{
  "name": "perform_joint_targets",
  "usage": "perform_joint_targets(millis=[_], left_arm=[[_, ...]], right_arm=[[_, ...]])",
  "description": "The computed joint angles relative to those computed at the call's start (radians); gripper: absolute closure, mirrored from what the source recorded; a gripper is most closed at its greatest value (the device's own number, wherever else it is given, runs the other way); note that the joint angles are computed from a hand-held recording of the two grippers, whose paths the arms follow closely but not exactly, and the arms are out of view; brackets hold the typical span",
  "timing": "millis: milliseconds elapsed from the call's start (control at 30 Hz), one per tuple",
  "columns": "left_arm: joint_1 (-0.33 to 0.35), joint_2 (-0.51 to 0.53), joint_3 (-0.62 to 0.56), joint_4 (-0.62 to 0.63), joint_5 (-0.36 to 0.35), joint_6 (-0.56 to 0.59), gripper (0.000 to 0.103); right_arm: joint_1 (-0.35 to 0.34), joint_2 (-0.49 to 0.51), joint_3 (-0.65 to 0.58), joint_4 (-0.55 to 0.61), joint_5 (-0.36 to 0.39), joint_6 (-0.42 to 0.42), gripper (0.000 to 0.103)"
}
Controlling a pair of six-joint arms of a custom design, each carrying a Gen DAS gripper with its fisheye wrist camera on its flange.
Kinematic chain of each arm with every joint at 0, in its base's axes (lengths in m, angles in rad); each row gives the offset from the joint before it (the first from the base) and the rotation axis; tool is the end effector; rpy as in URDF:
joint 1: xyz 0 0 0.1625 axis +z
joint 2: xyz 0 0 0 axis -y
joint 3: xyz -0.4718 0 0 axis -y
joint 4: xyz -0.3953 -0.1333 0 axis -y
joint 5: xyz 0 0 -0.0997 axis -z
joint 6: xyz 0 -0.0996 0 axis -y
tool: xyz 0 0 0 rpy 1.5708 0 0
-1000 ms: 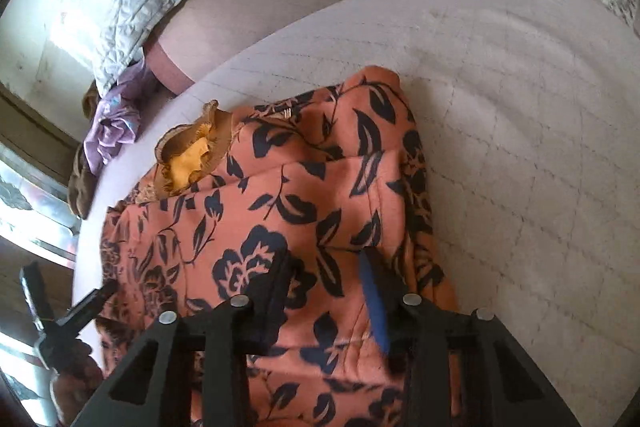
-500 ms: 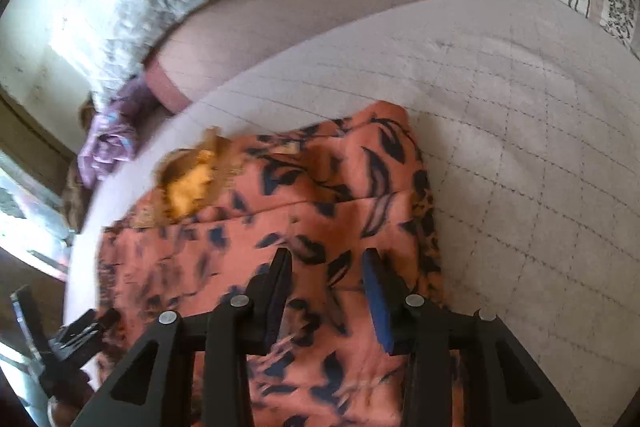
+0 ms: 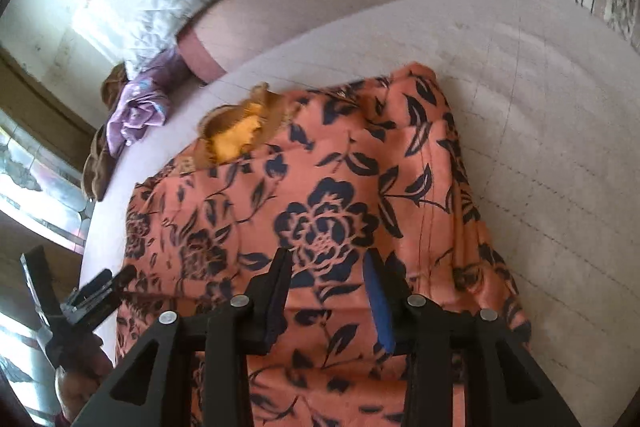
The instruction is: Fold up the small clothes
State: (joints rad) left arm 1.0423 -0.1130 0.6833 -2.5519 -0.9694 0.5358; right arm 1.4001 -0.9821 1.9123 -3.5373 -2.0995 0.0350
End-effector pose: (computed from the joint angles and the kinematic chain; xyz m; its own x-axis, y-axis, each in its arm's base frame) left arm -0.3030 -0.8951 -0.0332 -0.4742 0.5939 -0.6499 0.8192 0.5681 -0.0786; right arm -0.0240 -0.6281 0.2799 -0.7737 0.5916 0.2267 0.1137 0.4816 -0.8690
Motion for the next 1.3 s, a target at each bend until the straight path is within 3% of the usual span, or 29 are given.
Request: perform_joint_targets(millis=[100, 233, 700, 1300], left_arm=[[-0.002, -0.044, 0.095, -0.097, -0.028, 0.043, 0.027], [-0.002, -0.077, 0.148, -0.140, -0.070, 0.046, 0.027], [-0.002, -0.136, 0.265, -0.266, -0.121, 0.087, 0.027], [-0.008, -0.175, 0.348, -0.331, -0.154, 0.117, 0.027]], right_arm=[[0.017, -0.006, 0.034, -0.067, 0.010, -0.034, 0.062], [0.049, -0.002, 0.076, -0.164, -0.002, -0.067, 0.050], [0.078, -0.027, 0.201, -0.348, -0.027, -0.098, 0.050], [0.063, -0.045, 0.284, -0.444, -0.024, -0.100, 0.050]])
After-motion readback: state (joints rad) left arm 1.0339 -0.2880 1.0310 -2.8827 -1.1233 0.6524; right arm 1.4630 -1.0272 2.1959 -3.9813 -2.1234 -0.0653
